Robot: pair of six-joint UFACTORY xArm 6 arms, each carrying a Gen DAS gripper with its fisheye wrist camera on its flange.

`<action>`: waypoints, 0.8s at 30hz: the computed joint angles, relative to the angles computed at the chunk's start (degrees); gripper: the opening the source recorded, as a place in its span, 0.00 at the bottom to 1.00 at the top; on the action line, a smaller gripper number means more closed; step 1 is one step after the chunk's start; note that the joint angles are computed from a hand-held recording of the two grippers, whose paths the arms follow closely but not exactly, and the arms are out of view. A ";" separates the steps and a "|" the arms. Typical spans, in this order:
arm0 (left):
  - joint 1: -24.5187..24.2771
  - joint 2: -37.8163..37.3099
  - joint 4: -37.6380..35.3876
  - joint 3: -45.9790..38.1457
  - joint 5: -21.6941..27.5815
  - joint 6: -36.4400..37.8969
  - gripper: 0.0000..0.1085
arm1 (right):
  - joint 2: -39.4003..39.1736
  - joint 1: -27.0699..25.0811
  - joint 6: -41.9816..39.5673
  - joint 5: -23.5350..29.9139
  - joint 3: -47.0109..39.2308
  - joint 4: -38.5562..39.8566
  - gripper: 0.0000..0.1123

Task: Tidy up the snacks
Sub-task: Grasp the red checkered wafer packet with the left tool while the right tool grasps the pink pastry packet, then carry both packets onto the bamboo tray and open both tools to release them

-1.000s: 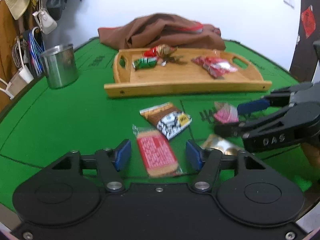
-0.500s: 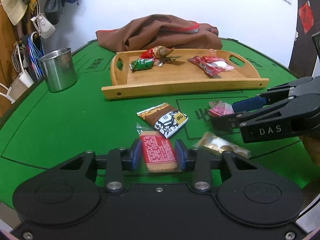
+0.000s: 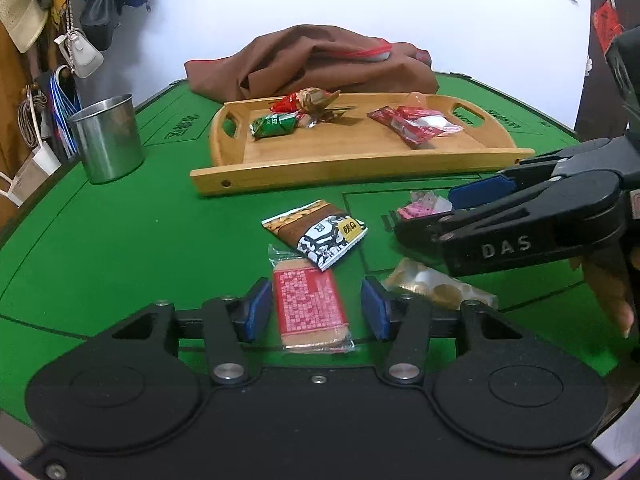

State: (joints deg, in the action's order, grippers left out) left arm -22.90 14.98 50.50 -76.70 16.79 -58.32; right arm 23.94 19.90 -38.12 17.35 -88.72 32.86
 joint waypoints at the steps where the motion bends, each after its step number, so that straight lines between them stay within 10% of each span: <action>1: 0.08 0.28 -0.83 -0.25 -0.16 0.08 0.42 | 0.41 0.07 0.38 -0.03 -0.41 -0.53 0.69; 15: 0.93 -1.68 -1.29 1.11 -1.41 0.61 0.30 | -0.73 0.44 1.01 0.34 0.27 -1.38 0.43; 17: 0.98 -2.07 0.16 0.99 -0.75 -0.56 0.05 | -1.11 0.44 0.80 0.12 0.58 -0.91 0.42; 24: 1.02 -1.76 -3.21 1.13 -0.14 1.84 0.10 | -1.81 0.13 1.19 0.26 1.16 -0.37 0.42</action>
State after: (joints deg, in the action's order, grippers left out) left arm -21.88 13.22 47.29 -75.57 16.65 -56.48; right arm 22.13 20.04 -36.93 17.61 -87.57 32.49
